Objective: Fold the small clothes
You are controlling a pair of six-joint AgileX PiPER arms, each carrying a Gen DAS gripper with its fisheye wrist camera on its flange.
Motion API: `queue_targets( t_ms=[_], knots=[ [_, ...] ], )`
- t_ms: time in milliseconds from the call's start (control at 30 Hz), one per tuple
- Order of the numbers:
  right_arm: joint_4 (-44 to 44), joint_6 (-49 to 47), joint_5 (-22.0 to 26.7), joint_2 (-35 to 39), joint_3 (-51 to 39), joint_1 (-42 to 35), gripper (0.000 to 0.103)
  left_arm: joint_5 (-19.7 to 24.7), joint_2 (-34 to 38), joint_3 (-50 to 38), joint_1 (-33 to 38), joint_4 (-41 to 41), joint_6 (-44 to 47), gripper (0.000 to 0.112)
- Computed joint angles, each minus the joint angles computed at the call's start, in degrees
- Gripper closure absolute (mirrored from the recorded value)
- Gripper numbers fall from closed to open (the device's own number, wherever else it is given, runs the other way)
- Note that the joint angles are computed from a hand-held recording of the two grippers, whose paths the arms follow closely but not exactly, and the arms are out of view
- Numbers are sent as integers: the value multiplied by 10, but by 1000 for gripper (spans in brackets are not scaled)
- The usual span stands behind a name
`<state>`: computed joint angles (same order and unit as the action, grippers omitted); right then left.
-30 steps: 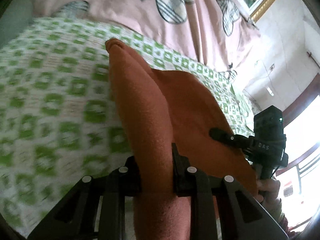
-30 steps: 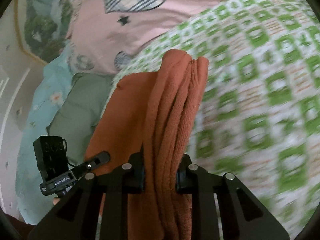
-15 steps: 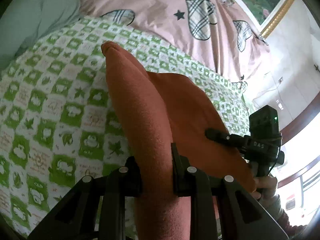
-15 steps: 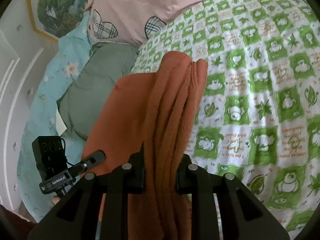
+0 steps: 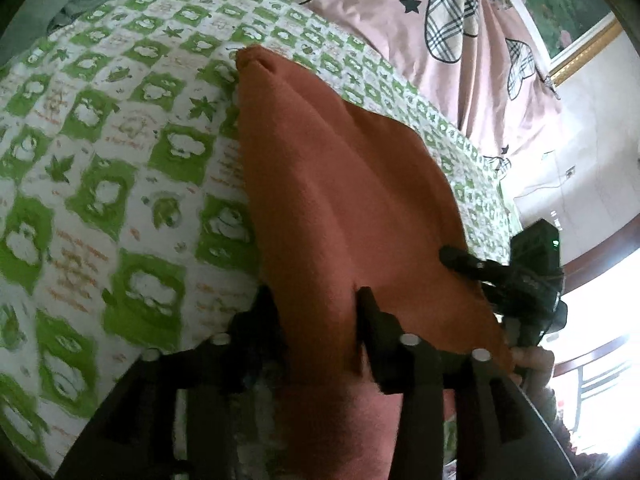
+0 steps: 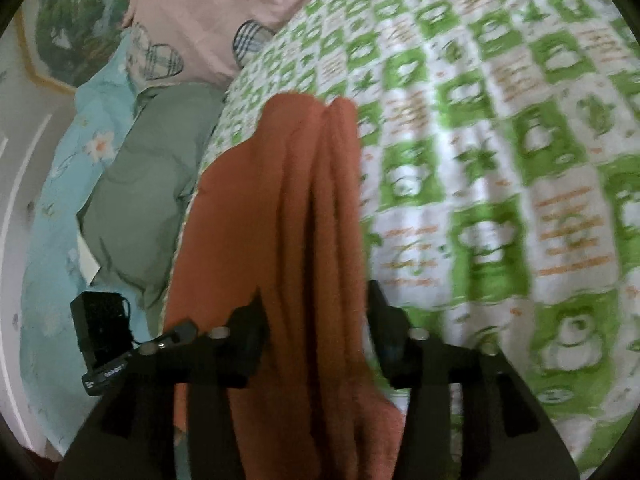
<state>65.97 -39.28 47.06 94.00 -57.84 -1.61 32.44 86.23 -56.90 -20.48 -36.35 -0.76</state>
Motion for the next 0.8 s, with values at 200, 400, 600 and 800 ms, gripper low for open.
queue_targets(
  t_ms=[200,400,600,800],
  knots=[
    [-7,9,-16,-46,6,-17,51,30,68,-76,56,-24,39,55],
    [-10,7,-14,-65,11,-16,51,56,189,-245,101,12,-8,77],
    [-21,15,-21,-80,15,-5,51,108,303,-452,101,158,-123,95],
    [-24,17,-29,-93,11,3,51,88,261,-420,100,210,-171,78]
  ],
)
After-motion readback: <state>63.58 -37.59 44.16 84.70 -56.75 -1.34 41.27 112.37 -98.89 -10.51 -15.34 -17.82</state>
